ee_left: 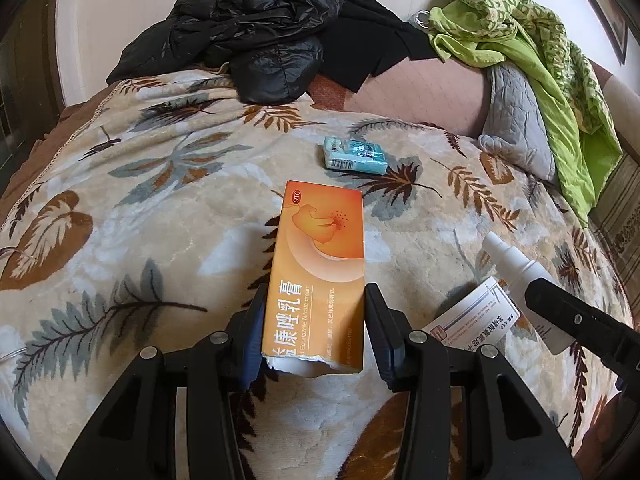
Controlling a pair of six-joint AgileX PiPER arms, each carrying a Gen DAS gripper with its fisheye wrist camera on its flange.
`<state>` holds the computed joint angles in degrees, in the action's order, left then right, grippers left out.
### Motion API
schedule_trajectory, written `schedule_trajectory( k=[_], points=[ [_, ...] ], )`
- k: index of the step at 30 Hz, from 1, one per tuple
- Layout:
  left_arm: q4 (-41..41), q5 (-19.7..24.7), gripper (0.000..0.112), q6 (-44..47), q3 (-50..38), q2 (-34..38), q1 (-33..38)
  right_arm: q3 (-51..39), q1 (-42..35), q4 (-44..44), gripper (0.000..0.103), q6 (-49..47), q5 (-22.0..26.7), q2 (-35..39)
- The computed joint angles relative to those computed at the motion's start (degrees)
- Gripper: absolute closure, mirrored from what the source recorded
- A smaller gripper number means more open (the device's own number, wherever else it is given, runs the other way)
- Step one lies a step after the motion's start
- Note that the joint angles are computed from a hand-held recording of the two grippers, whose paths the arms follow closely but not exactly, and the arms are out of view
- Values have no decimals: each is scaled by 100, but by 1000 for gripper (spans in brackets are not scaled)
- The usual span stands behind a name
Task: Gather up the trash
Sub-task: 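Lift and hold the orange box and white bottle above the bed, then carry the orange box and white bottle over the red basket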
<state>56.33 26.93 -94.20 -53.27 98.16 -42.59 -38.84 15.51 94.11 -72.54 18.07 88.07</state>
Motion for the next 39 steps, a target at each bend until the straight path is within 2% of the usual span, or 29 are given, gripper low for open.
schedule_trajectory(
  k=[13,19,23,25,34,37,39],
  points=[
    [89,-42,68,-275,119,-243,-309,199,-51,28,71,146,141,-271],
    [308,244,68,-682,226,-485,-943,730,-357,-180,71,509,397,-988],
    [340,266,68,-938,296,-624,-1297,1365,-902,-594,71,790,696,-1755],
    [368,452,68,-1009,258,-644,-1563,1572,-1199,-910,71,1003,888,-2029],
    [186,971,68,-1163,55,-504,-2700,2230,-3218,-2560,71,1725,2486,-3458],
    [152,1146,68,-1233,-67,-440,-3058,2365,-4150,-3031,71,1633,3314,-3911],
    [128,1229,68,-1298,-134,-407,-3262,2431,-5145,-3280,71,1307,4161,-4137]
  ],
)
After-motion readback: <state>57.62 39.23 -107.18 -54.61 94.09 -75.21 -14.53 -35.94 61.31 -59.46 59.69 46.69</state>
